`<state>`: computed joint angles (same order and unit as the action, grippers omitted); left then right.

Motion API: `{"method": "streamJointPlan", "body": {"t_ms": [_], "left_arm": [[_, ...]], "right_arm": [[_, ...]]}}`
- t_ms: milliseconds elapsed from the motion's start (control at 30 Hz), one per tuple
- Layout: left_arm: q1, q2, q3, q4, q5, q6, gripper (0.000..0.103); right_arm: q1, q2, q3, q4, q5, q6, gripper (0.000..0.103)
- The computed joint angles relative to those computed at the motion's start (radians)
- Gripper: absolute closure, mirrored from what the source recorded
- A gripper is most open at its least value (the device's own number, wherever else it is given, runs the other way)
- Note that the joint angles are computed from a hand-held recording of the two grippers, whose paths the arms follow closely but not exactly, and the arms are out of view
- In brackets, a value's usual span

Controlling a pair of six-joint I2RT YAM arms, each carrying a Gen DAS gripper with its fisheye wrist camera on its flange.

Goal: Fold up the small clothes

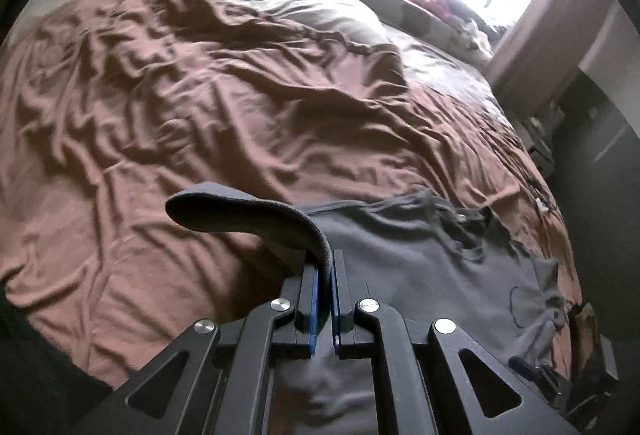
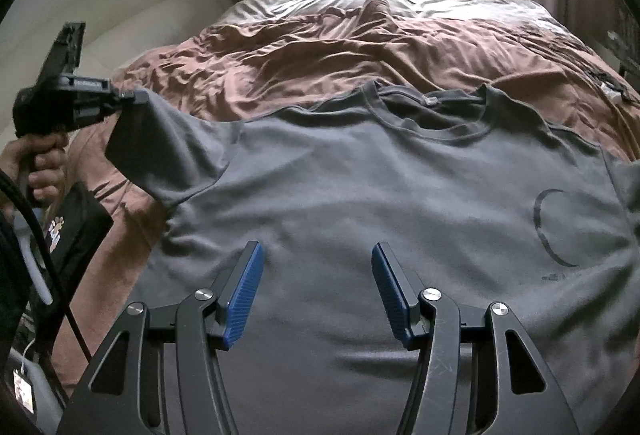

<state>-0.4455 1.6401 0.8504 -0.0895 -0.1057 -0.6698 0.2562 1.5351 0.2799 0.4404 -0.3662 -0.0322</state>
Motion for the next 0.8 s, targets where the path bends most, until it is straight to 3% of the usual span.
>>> {"method": "streamJointPlan", "body": {"t_ms": [433,567,633,800], "left_arm": [[-0.162,0.283,0.245,0.008,0.053,-0.038,0.098],[-0.202,0.372,0.320,0.000,0.144,-0.015,0.097],[-0.220,0.391,0.356,-0.055,0.138,0.001,0.089],[-0.205,0.268,0.208,0.025,0.087,-0.037,0.062]], "right_arm": [[-0.136,0.103,0.090,-0.102,-0.088,0.000,0.047],[-0.194,0.096,0.083,-0.120,-0.107,-0.021,0.046],[-0.210,0.089,0.079,-0.132,-0.110,-0.031,0.046],[-0.235,0.061,0.084,-0.177,-0.155,-0.054,0.032]]}}
